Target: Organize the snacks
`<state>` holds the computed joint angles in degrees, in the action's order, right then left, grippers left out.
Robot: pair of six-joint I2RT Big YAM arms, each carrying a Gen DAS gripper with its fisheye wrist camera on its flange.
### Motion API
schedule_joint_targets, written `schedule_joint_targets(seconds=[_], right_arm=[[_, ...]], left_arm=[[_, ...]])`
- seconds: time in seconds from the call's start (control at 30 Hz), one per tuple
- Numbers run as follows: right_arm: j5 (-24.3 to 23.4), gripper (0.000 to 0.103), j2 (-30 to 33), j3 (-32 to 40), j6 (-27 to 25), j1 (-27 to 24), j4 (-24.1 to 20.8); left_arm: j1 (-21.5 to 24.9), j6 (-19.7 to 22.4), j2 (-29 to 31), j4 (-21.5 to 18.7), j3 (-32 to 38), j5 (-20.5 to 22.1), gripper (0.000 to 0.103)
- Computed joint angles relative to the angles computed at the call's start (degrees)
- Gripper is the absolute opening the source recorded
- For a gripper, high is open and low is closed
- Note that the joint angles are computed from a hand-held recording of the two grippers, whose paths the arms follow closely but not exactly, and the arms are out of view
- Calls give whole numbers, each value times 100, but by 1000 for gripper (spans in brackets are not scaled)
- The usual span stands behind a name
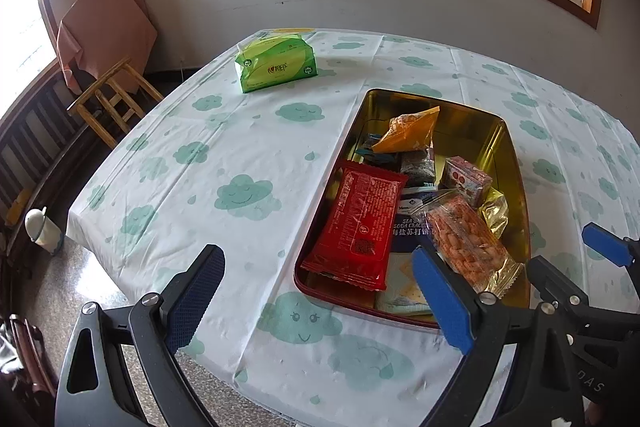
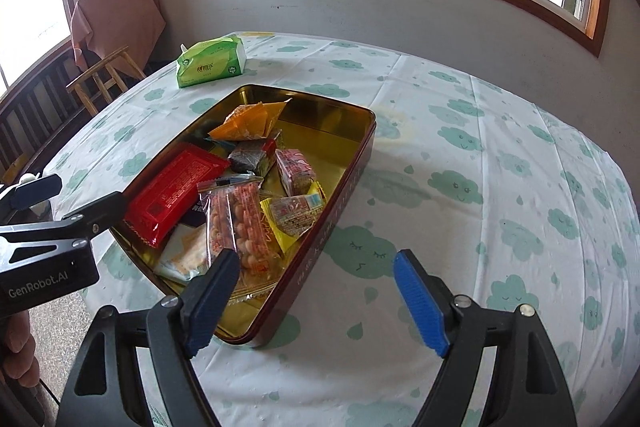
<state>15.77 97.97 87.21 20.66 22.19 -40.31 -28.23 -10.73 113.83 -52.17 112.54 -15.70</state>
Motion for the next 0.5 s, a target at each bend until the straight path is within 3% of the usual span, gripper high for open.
schedule_joint_targets(seconds=[0.5], right_arm=[[4,82,-118,-213,34,72,-79]], left_arm=[[-91,47,-38,-1,-54,-2,94]])
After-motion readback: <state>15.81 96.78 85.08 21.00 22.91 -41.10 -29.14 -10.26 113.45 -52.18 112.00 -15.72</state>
